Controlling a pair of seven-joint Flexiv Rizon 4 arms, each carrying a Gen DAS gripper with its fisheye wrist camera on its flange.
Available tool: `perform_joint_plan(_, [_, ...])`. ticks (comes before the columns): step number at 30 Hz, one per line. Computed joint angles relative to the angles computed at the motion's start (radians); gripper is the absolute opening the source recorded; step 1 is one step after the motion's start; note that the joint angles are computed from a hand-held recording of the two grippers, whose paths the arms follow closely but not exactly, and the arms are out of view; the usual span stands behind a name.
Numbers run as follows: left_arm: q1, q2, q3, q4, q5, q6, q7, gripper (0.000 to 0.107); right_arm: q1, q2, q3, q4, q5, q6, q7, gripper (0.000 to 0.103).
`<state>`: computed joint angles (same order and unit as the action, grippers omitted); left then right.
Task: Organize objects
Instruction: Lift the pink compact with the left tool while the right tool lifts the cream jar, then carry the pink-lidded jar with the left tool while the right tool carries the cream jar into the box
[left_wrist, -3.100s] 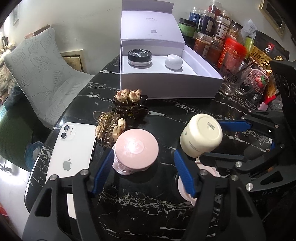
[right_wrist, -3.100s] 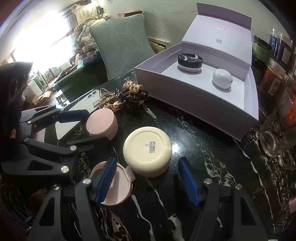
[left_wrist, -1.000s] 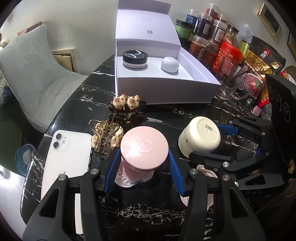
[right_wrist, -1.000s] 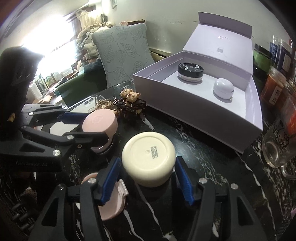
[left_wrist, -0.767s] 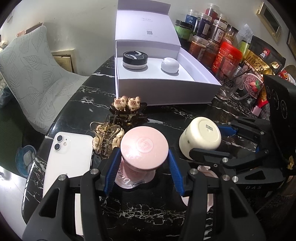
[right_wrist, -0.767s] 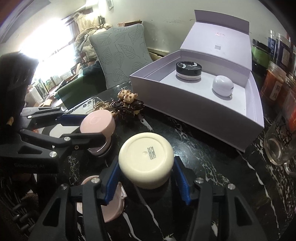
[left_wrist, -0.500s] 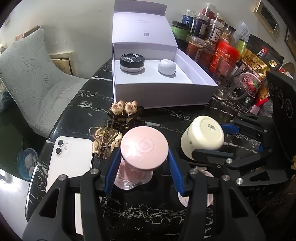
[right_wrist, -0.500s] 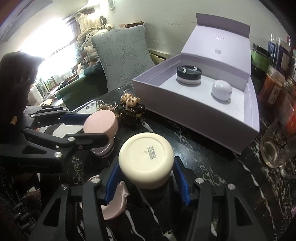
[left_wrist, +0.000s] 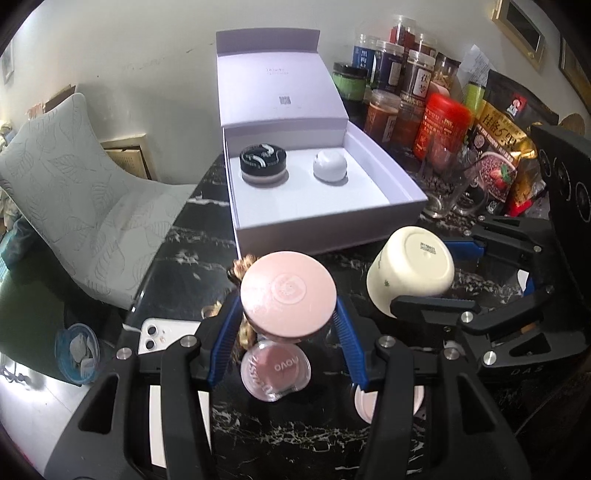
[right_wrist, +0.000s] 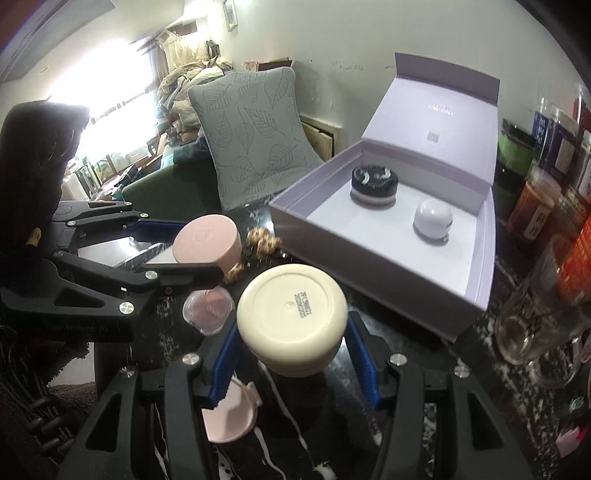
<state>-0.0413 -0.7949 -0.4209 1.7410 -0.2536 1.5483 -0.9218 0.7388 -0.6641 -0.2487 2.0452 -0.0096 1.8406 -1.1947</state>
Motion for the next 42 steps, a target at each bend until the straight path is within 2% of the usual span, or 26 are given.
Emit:
perform_joint_plan(11, [-0.054,-0.023,0.046,-0.126,-0.022,-0.075,0.017,0.05,-0.071,-0.009,0.02,-0.078,-0.053,-0.031,-0.016,0.057])
perform_joint_plan(15, [-0.078,-0.042,0.069,-0.193,-0.04,-0.142,0.03,0.05,-0.117,-0.017,0.043,-0.105,-0.071,-0.028,-0.013,0.057])
perform_joint_plan(19, [-0.126,-0.07,0.119,-0.272,-0.045,-0.176,0.028,0.05,-0.151,-0.026,0.051,-0.133,-0.085,-0.034,-0.011,0.057])
perform_joint_plan(33, [-0.216,-0.203,0.192,-0.552,-0.055,-0.332,0.013,0.05,-0.22,-0.069,0.049,-0.231,-0.128,-0.078,0.032,0.057])
perform_joint_plan(42, [-0.263,-0.337,0.253,-0.811,-0.036,-0.455,-0.051,0.05,-0.293,-0.115,0.091,-0.319,-0.176,-0.134,0.067,0.057])
